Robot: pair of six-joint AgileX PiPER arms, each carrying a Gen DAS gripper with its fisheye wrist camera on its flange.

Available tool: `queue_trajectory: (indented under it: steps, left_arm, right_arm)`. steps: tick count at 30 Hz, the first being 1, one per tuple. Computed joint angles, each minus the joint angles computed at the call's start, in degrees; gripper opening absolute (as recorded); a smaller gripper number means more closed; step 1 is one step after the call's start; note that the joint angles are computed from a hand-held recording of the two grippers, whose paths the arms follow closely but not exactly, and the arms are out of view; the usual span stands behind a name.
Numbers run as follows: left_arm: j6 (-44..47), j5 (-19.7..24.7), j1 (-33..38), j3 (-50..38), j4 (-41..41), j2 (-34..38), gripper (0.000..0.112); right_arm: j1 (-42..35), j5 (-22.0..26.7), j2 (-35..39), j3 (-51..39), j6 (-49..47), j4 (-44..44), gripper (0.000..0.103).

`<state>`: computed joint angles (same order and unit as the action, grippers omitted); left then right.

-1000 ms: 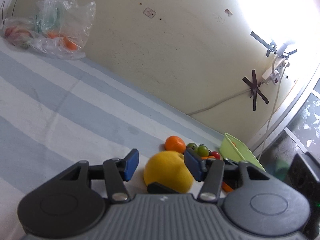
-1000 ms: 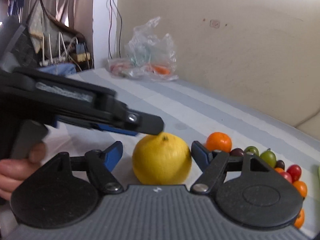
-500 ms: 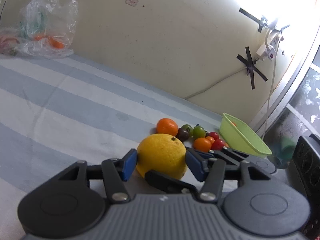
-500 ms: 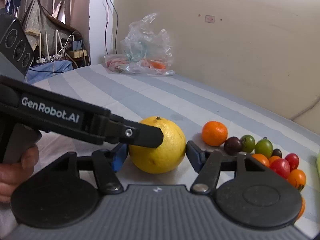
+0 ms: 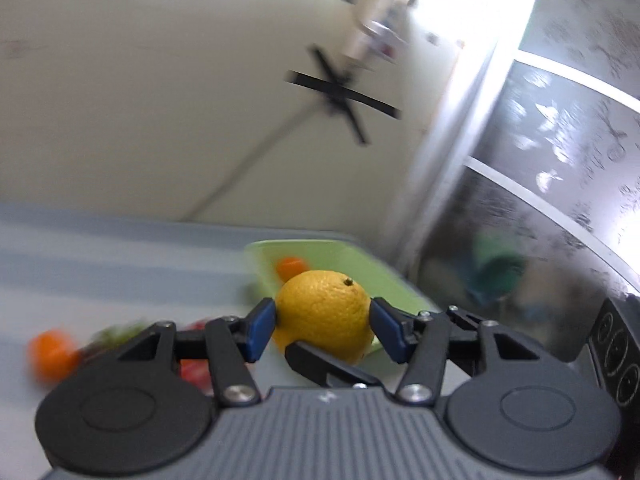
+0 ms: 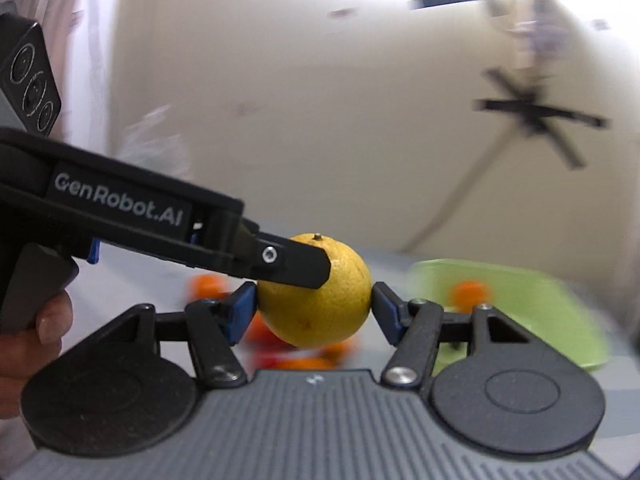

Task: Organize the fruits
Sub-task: 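Lift the grapefruit into the green basket and open both tools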

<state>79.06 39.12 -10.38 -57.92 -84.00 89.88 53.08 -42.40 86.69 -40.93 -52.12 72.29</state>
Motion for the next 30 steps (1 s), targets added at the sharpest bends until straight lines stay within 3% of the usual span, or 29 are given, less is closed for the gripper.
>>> queue_trajectory:
  steps: [2,5,9,14,17,20,23,26,30]
  left_arm:
    - [-2.4,-1.4,-4.8,-5.4,1.0,4.9,0.053]
    - [-8.3,-3.2,-10.1,-14.0,4.8,12.6,0.052]
    - [-16.5,-5.2,-14.5,-22.4,10.9,19.6,0.05]
    - [-21.8,-7.7,-17.3,-26.1,15.5,22.6,0.048]
    - [-20.9,-10.2,-18.7,-24.7,15.7,21.5,0.048]
    - [-16.9,-10.4,-18.4,-20.6,12.7,17.7,0.048]
    - [-3.4,-6.8,-14.0,-10.1,1.3,9.6,0.048]
    - [9.6,2.6,-3.1,3.2,-7.5,0.3,0.05]
    - [14.9,5.4,12.1,14.9,-5.6,-8.8,0.049]
  right_arm:
    - [-4.0,-0.3,-3.1,2.9,0.0,0.0,0.065]
    - [-12.3,3.4,-5.6,5.9,1.9,-2.4,0.065]
    - [-20.9,7.0,-3.3,6.1,1.8,-5.1,0.065]
    - [-27.4,11.0,-0.9,5.5,5.0,-9.7,0.065]
    - [-27.0,7.9,-0.7,6.5,8.7,-12.6,0.066]
    - [-25.8,5.8,-2.8,8.4,10.7,-13.0,0.065]
    - [-20.7,1.2,-6.1,11.2,11.6,-9.7,0.063]
    - [-11.9,-4.7,-10.3,15.3,12.8,-4.9,0.047]
    - [-1.4,-6.3,-12.3,17.7,15.6,-1.1,0.026]
